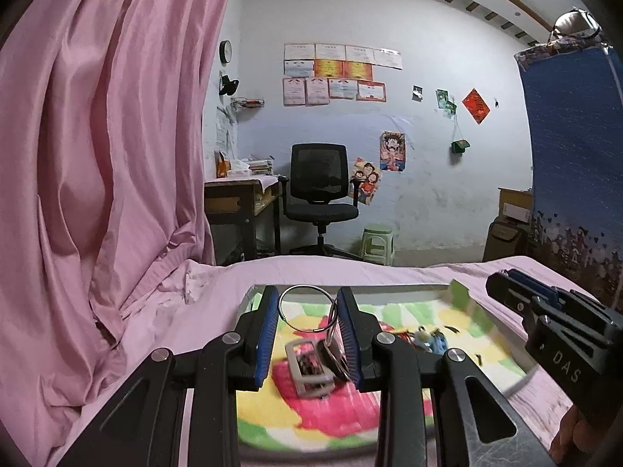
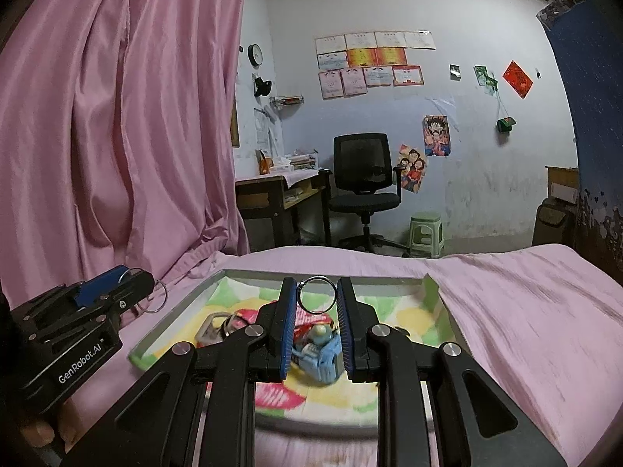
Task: Organize jewelry
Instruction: 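Carry both rings over the tray and lower them beside the grey holder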
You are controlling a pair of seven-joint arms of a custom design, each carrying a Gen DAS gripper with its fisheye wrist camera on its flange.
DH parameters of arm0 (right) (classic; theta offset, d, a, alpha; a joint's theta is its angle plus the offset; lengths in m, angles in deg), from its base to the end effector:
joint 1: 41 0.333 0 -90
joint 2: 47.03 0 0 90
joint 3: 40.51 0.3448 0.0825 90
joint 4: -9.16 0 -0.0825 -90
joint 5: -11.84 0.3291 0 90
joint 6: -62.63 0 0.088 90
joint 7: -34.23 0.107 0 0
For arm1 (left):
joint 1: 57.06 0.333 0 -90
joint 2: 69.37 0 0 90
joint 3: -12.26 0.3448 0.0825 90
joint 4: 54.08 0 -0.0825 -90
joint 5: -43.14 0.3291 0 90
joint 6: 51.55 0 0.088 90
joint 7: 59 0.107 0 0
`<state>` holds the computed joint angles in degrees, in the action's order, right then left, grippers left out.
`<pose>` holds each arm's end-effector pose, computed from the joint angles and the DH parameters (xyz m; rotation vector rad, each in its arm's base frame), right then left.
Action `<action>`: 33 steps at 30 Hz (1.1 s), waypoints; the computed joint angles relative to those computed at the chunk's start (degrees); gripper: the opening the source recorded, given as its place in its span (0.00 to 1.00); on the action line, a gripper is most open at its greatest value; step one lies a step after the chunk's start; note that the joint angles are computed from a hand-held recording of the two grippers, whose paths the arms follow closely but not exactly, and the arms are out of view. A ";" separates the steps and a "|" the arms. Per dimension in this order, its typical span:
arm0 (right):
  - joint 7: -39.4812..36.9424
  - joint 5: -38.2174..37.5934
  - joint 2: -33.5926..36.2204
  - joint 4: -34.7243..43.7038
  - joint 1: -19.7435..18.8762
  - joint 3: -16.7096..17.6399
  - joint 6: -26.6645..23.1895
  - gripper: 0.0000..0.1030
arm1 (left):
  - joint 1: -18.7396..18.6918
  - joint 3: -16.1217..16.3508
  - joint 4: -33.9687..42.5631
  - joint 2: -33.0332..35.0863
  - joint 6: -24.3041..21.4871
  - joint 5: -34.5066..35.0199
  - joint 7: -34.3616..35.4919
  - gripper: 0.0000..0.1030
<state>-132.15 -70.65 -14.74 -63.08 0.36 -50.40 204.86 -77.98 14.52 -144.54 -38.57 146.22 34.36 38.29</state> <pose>0.5961 0.4150 0.5471 -1.1957 1.5206 -1.1069 0.6619 -0.2134 0.5467 -1.2001 1.6133 -1.2571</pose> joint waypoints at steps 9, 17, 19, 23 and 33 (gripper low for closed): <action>-5.73 5.61 6.12 8.41 -0.87 -2.42 1.77 0.18 | 0.87 0.63 9.78 5.48 -6.62 2.67 -3.13 0.28; -10.25 12.08 9.04 11.78 -1.04 -4.60 2.93 0.18 | 2.61 -0.72 16.08 8.14 -15.74 8.13 -7.79 0.28; -11.61 14.18 9.67 12.48 -1.37 -4.82 3.24 0.18 | 3.29 -1.53 18.41 9.02 -19.41 9.54 -8.66 0.28; -14.36 18.66 10.83 13.68 -2.02 -5.11 3.96 0.18 | 4.94 -3.91 22.55 10.55 -25.88 12.07 -9.82 0.28; -21.10 29.08 12.98 15.09 -2.94 -5.64 5.65 0.18 | 7.10 -8.14 31.28 14.15 -39.05 15.15 -10.51 0.28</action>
<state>-153.25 -41.56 -1.76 -47.99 -2.58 -56.03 210.50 -70.88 6.39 -113.26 -24.42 107.17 49.51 27.78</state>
